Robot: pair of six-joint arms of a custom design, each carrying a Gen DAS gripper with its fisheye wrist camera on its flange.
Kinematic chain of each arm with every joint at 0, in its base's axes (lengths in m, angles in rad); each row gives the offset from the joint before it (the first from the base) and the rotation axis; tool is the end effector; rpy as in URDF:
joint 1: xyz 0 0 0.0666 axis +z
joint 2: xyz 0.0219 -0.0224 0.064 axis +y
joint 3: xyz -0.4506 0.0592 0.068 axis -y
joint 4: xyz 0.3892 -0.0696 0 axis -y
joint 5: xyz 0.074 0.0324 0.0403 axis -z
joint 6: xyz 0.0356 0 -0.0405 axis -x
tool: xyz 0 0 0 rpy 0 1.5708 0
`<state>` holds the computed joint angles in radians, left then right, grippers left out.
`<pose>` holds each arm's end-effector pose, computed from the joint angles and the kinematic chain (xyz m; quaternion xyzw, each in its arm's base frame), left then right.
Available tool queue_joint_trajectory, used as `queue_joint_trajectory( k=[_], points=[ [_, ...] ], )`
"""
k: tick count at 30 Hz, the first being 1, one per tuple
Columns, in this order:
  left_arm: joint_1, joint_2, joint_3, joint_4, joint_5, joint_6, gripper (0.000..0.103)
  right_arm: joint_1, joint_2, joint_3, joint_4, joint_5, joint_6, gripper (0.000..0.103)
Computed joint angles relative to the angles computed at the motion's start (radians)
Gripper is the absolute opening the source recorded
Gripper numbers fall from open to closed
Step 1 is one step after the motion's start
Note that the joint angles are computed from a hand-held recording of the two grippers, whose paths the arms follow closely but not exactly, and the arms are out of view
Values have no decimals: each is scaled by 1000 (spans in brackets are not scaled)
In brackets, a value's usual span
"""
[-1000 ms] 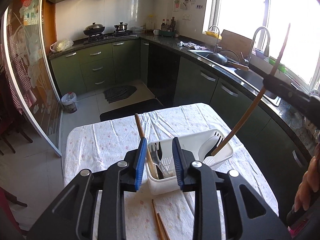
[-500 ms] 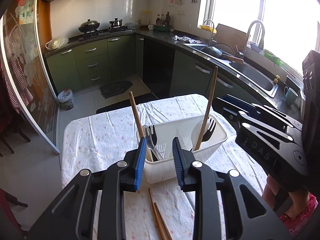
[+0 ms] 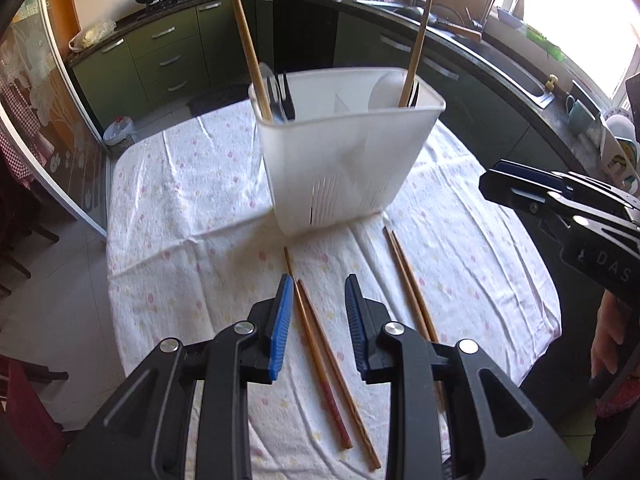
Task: Organize utensils
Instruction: 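Lower both tools over the chopsticks on the cloth and grasp one each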
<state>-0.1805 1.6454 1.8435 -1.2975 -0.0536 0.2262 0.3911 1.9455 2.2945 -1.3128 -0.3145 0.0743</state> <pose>0.5457 -0.0981 0.5538 -0.0285 0.9716 -0.0216 0.2339 0.6220 0.2680 0.5694 -0.2629 0.9063 0.1941 0.2679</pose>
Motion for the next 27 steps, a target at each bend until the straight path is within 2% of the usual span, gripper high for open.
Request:
queue_joint_trajectory(
  k=[4,7,14,22,27],
  points=[
    [2,14,-62,-85,15,11,25,-4,6,-53,-122,-22,49,23],
    [15,39,-85,-140,65,43,22,6,12,-88,-168,-27,67,23],
    [21,76,-82,-168,89,73,22,25,34,-84,-221,-9,72,22],
    [26,123,-39,-209,94,102,22,18,100,28,-323,2,60,22],
    [20,155,1,-220,48,111,22,8,149,105,-379,34,28,22]
  ],
)
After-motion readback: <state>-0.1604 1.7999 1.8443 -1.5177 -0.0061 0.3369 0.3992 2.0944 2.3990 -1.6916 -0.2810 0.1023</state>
